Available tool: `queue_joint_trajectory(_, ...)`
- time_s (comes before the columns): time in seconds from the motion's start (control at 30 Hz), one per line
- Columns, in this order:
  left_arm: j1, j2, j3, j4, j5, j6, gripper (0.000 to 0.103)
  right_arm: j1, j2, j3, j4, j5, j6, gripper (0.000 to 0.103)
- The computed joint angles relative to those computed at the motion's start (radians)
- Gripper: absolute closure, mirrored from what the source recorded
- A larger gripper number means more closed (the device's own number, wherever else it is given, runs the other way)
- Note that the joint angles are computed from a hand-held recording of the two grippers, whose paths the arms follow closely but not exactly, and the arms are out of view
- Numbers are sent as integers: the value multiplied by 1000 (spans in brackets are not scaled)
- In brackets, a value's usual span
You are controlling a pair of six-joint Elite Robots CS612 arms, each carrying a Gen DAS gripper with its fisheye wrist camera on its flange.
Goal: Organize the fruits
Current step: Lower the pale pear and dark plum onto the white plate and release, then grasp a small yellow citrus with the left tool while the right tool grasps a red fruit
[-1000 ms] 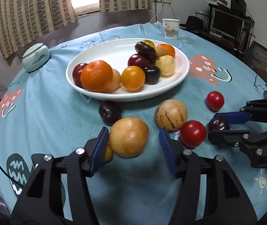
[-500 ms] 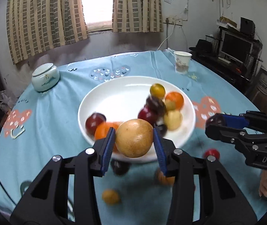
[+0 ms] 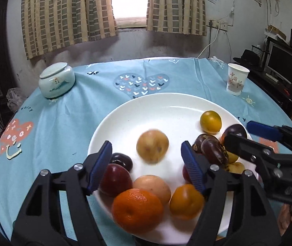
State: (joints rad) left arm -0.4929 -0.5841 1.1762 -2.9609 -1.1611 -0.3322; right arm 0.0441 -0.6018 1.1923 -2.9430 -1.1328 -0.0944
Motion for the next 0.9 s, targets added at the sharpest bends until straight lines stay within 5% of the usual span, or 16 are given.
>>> queue_joint_trajectory(0.6,-44,-102,200,-136,106,13,26,-25,-118,235,-183,46,23,27)
queue_joint_trajectory(0.9,-25,-180,375,-123,51,-97,21,-46,-171,368,-196,43,12,25)
